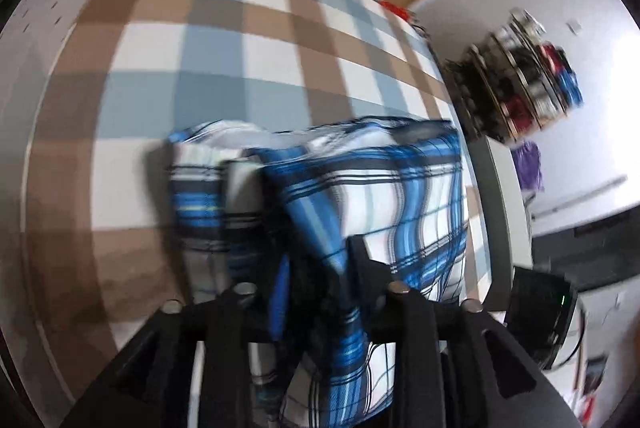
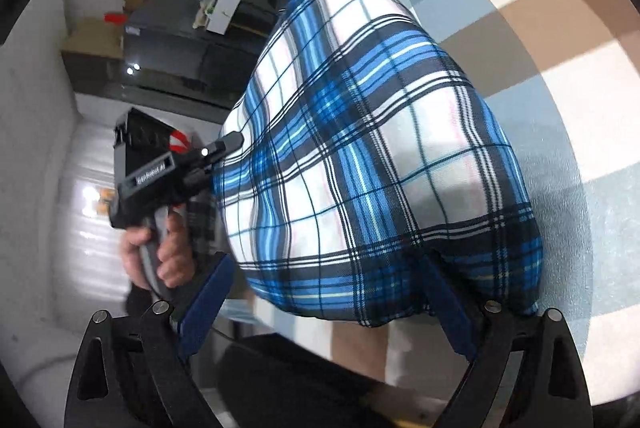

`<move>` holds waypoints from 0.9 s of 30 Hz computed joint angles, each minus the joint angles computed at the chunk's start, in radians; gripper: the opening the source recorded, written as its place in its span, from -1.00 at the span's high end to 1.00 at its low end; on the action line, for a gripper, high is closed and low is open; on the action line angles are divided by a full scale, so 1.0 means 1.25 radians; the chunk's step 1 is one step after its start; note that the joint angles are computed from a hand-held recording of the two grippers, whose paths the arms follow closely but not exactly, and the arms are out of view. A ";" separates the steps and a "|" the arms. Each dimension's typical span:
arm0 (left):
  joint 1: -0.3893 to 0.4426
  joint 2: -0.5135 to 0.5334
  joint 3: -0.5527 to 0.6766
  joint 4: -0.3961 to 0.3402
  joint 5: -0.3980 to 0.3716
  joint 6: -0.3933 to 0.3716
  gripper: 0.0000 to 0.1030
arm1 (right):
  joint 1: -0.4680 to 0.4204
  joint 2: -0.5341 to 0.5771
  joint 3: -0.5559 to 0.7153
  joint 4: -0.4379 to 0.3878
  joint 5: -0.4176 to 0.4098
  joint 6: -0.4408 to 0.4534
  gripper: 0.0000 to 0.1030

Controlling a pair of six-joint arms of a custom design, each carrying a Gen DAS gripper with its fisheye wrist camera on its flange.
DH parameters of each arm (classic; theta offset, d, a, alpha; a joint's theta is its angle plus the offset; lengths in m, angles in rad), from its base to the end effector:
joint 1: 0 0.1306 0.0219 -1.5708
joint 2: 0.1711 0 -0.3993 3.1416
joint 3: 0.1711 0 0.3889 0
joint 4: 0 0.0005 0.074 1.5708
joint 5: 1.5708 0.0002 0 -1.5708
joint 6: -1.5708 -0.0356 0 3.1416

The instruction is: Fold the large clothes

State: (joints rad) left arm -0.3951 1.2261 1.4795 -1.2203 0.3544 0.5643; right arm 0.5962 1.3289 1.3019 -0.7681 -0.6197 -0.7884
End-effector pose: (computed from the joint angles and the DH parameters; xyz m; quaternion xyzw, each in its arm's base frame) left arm 0.3552 -0.1621 0.5329 -0.0272 0.9409 -0.2844 0.1820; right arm 0.3647 0.2718 0.4447 -0.0302 0.8886 0.4472 0.0971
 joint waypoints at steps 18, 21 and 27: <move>-0.100 -0.078 -0.168 0.195 -0.046 0.085 0.26 | -0.067 -0.024 -0.103 0.235 -0.135 -0.254 -1.00; -0.098 -0.110 -0.209 0.247 -0.055 0.103 0.30 | -0.087 -0.037 -0.124 0.288 -0.169 -0.301 -1.00; -0.109 -0.139 -0.227 0.231 -0.103 0.055 0.30 | -0.080 -0.010 0.045 0.143 -0.057 -0.095 -1.00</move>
State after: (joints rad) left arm -0.5308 1.0520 1.1964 -0.9309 0.2254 0.6328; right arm 0.4962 1.3170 1.3577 -0.5891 -0.6914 -0.9073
